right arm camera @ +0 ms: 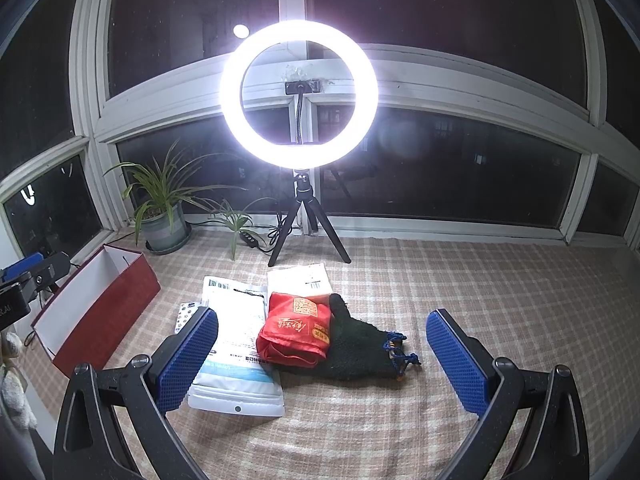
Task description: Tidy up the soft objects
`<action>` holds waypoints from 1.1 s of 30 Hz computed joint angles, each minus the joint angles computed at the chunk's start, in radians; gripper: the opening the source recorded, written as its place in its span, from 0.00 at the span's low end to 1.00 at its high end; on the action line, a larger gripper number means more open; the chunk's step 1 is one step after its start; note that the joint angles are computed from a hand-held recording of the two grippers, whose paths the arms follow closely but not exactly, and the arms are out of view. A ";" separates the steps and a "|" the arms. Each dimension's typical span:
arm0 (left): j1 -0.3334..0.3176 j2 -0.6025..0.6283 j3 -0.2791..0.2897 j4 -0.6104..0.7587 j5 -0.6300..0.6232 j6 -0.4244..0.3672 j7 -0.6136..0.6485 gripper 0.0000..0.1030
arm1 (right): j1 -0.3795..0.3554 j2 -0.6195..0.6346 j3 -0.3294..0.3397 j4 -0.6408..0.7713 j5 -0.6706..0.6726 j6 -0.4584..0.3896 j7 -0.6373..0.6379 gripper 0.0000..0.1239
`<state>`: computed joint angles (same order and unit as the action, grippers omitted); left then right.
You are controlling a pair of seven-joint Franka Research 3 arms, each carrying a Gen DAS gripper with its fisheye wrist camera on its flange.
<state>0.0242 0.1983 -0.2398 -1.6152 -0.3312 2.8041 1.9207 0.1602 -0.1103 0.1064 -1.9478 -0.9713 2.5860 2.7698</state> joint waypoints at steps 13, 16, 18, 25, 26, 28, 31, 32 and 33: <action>0.002 0.003 -0.002 0.004 -0.007 -0.003 0.005 0.80 | 0.001 0.001 0.000 -0.002 -0.002 0.001 0.006 0.83; 0.002 0.004 -0.002 0.006 -0.007 -0.005 0.006 0.80 | 0.001 0.002 -0.001 -0.001 -0.001 -0.001 0.005 0.83; 0.003 0.004 -0.002 0.006 -0.009 -0.007 0.007 0.80 | 0.002 0.002 -0.001 -0.001 0.002 0.000 0.004 0.83; 0.002 0.001 -0.002 0.001 -0.011 -0.005 0.009 0.80 | -0.002 0.004 -0.005 -0.006 0.002 0.010 0.008 0.83; 0.001 0.002 -0.002 0.002 -0.010 -0.005 0.007 0.80 | -0.002 0.004 -0.005 -0.006 0.002 0.011 0.008 0.83; 0.000 0.002 -0.001 0.002 -0.008 -0.005 0.006 0.80 | -0.002 0.005 -0.006 -0.006 0.002 0.011 0.006 0.83; -0.002 0.005 -0.002 0.003 -0.002 -0.003 0.002 0.80 | -0.002 0.004 -0.005 -0.006 0.003 0.011 0.007 0.83; -0.001 0.005 -0.002 0.003 -0.003 -0.003 0.002 0.80 | -0.002 0.005 -0.006 -0.006 0.005 0.013 0.006 0.83; -0.002 0.006 -0.002 0.004 -0.001 -0.003 0.000 0.80 | -0.003 0.006 -0.006 -0.006 0.006 0.016 0.005 0.83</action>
